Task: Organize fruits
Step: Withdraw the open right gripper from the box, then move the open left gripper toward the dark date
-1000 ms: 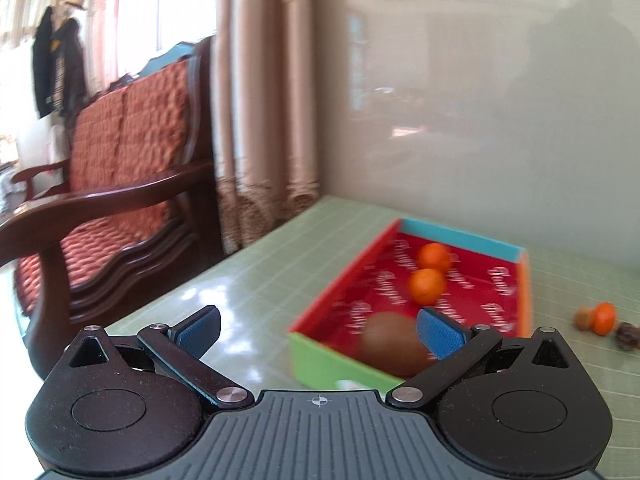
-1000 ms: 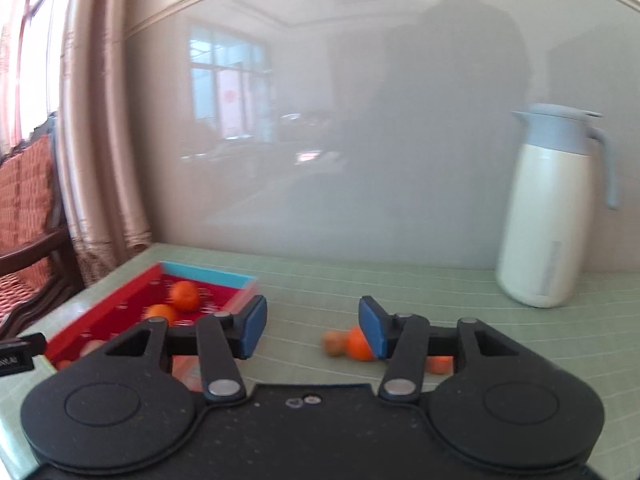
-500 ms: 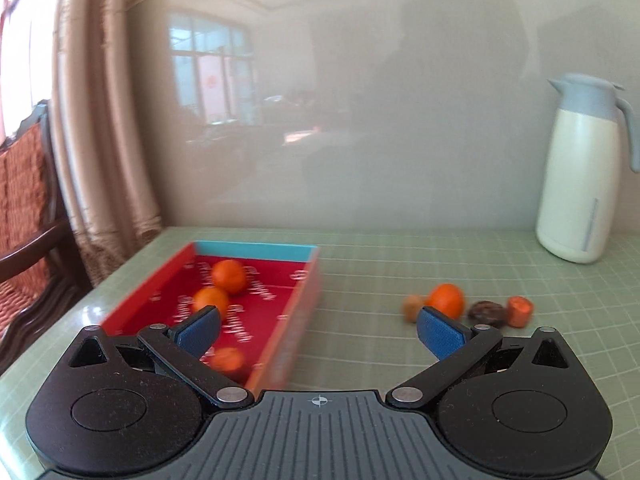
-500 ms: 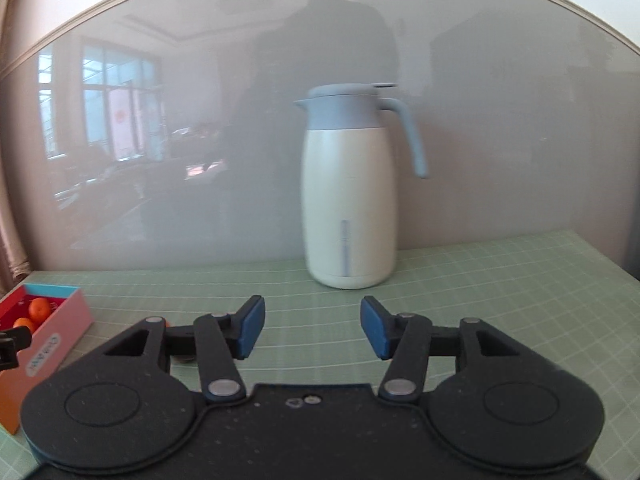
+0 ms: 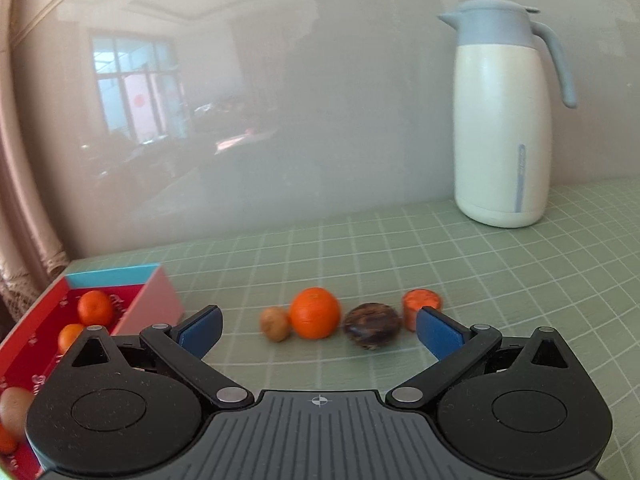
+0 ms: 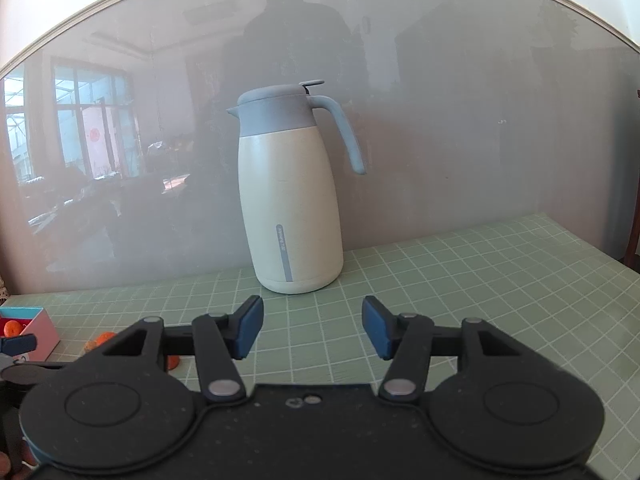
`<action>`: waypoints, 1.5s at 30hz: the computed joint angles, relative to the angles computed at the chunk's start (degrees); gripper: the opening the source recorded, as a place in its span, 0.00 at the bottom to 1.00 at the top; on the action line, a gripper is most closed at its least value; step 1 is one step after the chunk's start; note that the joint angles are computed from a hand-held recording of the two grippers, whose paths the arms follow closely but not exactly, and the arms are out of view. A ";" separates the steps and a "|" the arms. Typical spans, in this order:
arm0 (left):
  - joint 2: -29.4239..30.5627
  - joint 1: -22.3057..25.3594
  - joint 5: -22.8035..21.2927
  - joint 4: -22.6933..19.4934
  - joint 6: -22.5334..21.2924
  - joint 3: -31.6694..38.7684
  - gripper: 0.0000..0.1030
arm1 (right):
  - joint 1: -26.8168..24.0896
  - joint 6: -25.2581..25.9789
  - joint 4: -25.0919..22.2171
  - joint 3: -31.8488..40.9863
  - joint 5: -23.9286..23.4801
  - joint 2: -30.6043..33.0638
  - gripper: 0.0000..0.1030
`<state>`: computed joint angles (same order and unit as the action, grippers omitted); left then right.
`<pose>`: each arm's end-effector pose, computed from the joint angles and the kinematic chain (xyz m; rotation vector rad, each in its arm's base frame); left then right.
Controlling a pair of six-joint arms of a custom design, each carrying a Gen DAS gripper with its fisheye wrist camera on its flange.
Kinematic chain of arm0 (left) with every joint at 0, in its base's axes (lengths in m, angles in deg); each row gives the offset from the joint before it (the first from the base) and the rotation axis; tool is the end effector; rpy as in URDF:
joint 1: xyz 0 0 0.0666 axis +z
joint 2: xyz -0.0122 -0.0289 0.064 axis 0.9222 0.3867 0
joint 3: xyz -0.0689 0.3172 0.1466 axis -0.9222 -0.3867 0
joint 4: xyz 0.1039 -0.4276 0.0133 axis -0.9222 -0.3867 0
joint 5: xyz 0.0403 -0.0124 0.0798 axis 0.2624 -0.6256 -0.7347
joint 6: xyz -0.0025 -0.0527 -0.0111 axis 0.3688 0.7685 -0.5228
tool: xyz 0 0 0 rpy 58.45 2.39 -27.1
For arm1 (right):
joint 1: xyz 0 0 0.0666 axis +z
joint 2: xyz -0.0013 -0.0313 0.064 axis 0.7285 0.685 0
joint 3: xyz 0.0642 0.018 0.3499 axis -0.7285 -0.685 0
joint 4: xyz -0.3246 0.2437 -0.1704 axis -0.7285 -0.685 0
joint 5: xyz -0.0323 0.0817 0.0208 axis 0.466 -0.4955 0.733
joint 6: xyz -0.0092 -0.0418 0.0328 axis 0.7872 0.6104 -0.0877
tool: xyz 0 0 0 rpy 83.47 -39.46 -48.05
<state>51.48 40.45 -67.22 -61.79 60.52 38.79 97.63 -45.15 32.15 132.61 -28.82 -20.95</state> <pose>0.4128 -0.1905 0.3334 0.1331 2.0567 0.1841 0.2973 0.3192 0.3854 0.2498 1.9197 -0.0332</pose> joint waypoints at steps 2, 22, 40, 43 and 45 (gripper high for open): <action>1.01 0.04 1.60 0.07 -0.23 0.63 0.89 | -0.32 0.10 0.16 -0.35 -0.36 -0.35 0.53; 7.86 1.08 7.06 -4.62 3.99 5.19 0.61 | -1.28 0.39 0.31 -1.42 -0.23 -1.25 0.58; 9.27 0.39 5.30 -5.81 4.82 6.76 0.61 | -2.57 -10.76 -11.52 -2.23 6.83 -3.20 0.59; 9.72 0.24 5.19 -5.59 4.49 7.08 0.61 | -3.17 -11.95 -11.95 -2.92 6.60 -3.72 0.60; 9.91 0.19 5.01 -5.30 4.35 7.11 0.61 | -3.28 -11.56 -11.55 -3.07 6.52 -3.71 0.60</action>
